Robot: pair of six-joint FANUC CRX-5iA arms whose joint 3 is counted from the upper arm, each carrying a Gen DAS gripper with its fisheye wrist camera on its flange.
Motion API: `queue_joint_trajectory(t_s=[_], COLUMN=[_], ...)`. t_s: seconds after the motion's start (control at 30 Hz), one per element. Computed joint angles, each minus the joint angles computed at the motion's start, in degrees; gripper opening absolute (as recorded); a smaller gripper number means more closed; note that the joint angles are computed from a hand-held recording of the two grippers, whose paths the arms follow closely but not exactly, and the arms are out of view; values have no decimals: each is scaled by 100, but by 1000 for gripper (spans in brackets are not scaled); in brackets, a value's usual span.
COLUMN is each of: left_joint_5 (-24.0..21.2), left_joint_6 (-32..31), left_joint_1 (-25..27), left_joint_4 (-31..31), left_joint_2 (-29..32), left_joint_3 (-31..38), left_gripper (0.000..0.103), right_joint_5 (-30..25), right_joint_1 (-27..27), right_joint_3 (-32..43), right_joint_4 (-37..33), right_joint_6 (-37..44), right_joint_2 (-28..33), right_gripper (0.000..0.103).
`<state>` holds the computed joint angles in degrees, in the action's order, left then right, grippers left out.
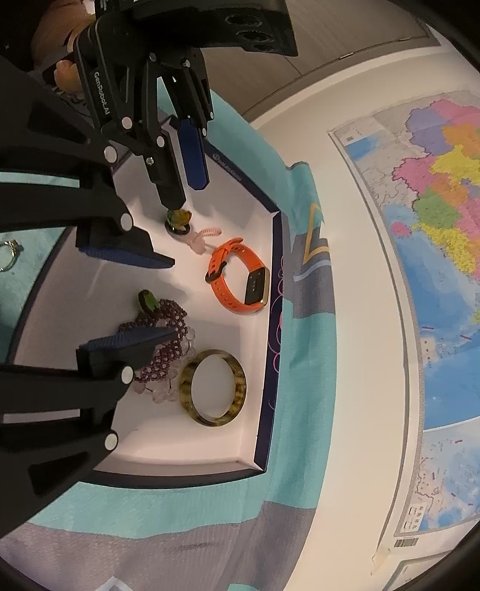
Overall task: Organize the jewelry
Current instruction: 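Open the left tool releasing the yellow charm while the right tool releases the green-stone ring, then move the left tool to the gold chain charm while the right tool reaches the silver ring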
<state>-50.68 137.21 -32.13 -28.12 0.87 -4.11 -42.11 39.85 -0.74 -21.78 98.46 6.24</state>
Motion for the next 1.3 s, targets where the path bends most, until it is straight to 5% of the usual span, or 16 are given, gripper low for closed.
queue_joint_trajectory(t_s=[0.3,0.63,1.3], left_joint_5=[-219,-746,-1426], left_joint_6=[553,1008,1627], left_joint_1=[-377,-871,-1421], left_joint_4=[-481,-1021,-1299], left_joint_2=[-317,-442,-1050], left_joint_3=[-121,-82,-667], left_gripper=[61,73,80], right_joint_5=[51,52,169], right_joint_1=[5,3,177], right_joint_3=[-215,-483,-1177], right_joint_4=[-69,-158,91], right_joint_6=[75,99,1], right_joint_2=[-239,-556,-1246], right_gripper=[42,55,61])
